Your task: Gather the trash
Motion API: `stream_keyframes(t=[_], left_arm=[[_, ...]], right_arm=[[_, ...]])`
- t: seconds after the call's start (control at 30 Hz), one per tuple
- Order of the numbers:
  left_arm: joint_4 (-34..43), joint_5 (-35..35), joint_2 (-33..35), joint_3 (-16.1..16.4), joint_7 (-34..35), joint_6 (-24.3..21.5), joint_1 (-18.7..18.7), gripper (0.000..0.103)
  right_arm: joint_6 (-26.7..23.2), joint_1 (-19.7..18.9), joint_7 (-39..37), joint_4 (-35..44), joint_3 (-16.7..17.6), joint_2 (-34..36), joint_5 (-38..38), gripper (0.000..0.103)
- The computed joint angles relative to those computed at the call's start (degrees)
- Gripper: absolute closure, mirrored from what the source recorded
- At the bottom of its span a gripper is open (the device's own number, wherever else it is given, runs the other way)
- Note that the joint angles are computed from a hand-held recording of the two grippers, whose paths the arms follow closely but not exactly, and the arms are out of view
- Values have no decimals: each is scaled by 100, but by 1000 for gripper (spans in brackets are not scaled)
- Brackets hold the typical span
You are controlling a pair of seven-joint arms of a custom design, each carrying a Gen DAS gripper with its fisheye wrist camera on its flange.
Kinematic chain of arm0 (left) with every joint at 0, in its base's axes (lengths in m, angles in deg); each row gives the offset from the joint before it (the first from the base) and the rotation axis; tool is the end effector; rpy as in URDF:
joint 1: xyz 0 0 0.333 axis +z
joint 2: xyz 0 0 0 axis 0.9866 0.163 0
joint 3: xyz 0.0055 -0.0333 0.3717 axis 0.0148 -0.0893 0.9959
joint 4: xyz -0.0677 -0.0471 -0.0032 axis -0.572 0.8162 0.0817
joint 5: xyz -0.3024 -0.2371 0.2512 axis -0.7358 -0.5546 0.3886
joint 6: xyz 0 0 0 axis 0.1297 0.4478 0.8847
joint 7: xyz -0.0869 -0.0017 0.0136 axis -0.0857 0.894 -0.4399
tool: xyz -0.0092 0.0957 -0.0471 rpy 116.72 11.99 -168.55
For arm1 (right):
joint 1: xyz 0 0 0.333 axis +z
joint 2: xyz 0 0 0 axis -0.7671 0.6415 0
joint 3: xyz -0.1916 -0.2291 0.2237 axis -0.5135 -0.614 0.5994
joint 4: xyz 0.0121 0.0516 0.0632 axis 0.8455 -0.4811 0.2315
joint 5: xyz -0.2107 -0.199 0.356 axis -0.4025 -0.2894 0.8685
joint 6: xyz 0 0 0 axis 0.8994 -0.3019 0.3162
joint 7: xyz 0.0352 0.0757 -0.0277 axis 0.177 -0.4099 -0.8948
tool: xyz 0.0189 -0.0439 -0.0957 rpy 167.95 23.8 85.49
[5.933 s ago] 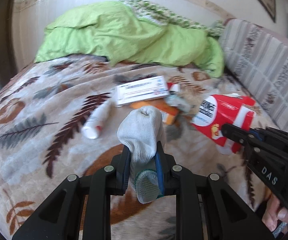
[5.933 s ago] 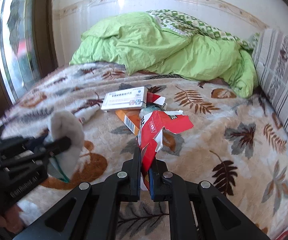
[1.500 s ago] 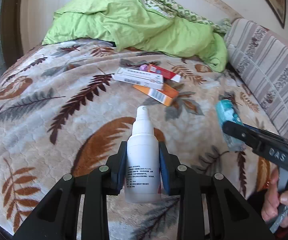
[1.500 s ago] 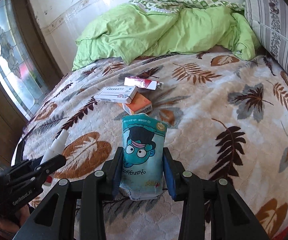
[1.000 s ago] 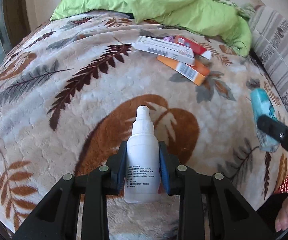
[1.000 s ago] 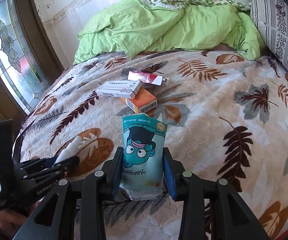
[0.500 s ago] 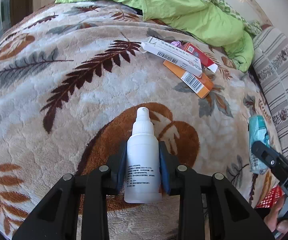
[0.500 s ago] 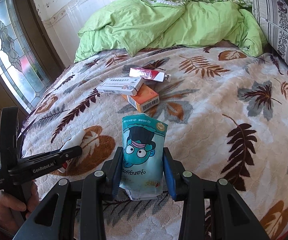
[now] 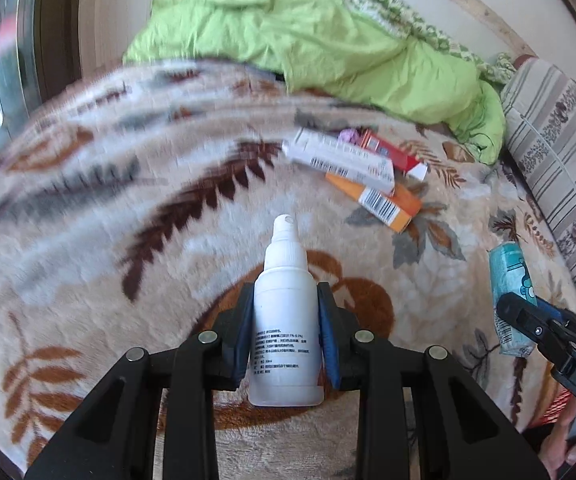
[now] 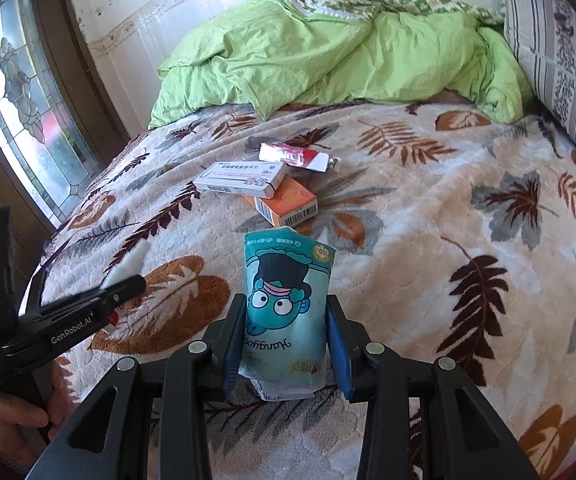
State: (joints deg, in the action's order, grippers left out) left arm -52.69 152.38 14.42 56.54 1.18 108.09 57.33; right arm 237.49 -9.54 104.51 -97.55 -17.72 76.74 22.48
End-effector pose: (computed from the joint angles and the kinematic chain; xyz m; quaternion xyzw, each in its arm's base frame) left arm 0.5445 -0.3818 0.2949 -0.6914 0.6218 -0.2962 0.2182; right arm 0.5529 0.3772 0.2957 -0.6958 0.6014 -0.1404 0.3668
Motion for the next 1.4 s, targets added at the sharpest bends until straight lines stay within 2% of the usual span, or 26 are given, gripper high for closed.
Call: stream_keyframes(t=[0.1, 0.23, 0.57, 1.4], left_arm=[[25, 164, -37, -29, 69, -343, -124, 74], [82, 113, 4, -97, 359, -510, -160, 74], [114, 269, 7, -147, 524, -771, -270, 74], [143, 275, 22, -182, 589, -812, -302, 74]], right_arm=[[-19, 383, -186, 32, -346, 19, 155, 63], [-24, 544, -342, 66, -478, 49, 266, 63], [-35, 529, -428, 73, -452, 40, 395, 63], [-39, 552, -474, 83, -464, 39, 462, 63]])
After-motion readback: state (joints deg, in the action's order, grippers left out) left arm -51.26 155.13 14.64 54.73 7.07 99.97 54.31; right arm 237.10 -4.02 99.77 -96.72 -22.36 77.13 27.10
